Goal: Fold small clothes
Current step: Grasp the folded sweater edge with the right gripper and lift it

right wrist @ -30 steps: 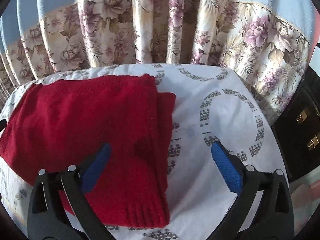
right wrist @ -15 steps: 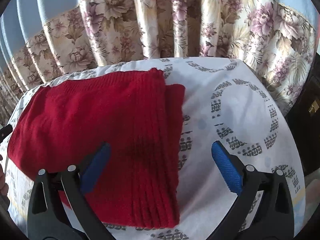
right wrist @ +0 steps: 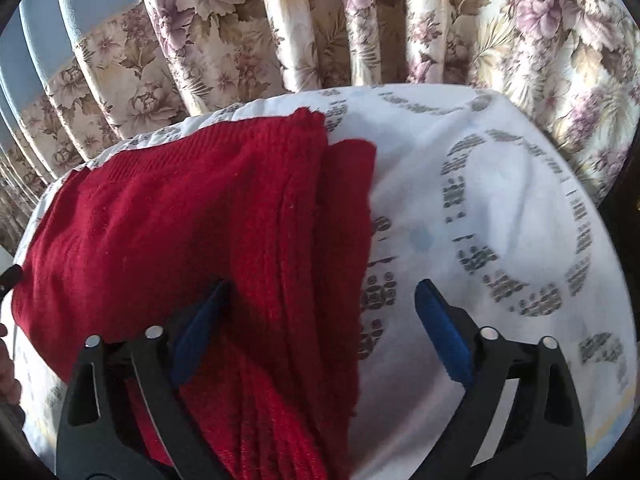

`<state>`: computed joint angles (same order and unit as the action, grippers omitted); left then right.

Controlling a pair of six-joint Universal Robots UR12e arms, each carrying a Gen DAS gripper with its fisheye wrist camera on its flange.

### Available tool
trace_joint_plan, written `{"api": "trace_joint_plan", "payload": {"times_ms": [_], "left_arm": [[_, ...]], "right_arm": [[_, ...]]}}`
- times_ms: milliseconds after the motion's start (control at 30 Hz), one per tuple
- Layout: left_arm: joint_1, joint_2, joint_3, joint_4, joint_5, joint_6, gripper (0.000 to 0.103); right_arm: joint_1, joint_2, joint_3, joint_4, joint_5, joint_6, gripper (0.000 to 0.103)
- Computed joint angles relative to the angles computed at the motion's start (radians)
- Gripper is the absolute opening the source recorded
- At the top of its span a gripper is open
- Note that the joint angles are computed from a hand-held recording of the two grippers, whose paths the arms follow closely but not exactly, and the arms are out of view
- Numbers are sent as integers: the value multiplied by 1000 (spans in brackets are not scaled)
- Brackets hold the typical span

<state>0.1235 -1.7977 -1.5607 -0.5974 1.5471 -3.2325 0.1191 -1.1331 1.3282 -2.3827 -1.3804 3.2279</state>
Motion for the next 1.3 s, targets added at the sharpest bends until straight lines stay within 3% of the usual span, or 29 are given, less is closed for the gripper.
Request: {"api": "trace_joint_plan", "payload": {"times_ms": [133, 200, 400, 600, 767, 833, 900, 1033, 1300], "left_arm": [[-5, 0, 0, 3, 6, 7, 101], [-8, -1, 1, 0, 8, 9, 101], [-33, -7, 18, -15, 8, 0, 101], [-95, -47, 81, -34, 77, 25, 101], [-114, -96, 134, -61, 30, 33, 101], [-132, -117, 155, -99, 78, 38, 101], [-132, -126, 155, -104, 62, 32, 101], [-151, -138, 140, -56, 122, 69, 102], [-139, -133, 135, -59, 85, 69, 102]], "right_arm": [[-3, -1, 3, -8, 46, -3, 80], [-5, -1, 1, -5, 83, -12, 62], [7, -3, -4, -20, 69, -39, 34], [5, -9, 5, -68, 73, -6, 29], [-9, -18, 17, -104, 122, 28, 29], [-12, -20, 19, -112, 138, 35, 29], [-13, -22, 21, -117, 146, 40, 29], [-18, -25, 26, -136, 174, 56, 29], [-24, -38, 28, -183, 251, 113, 29]]}}
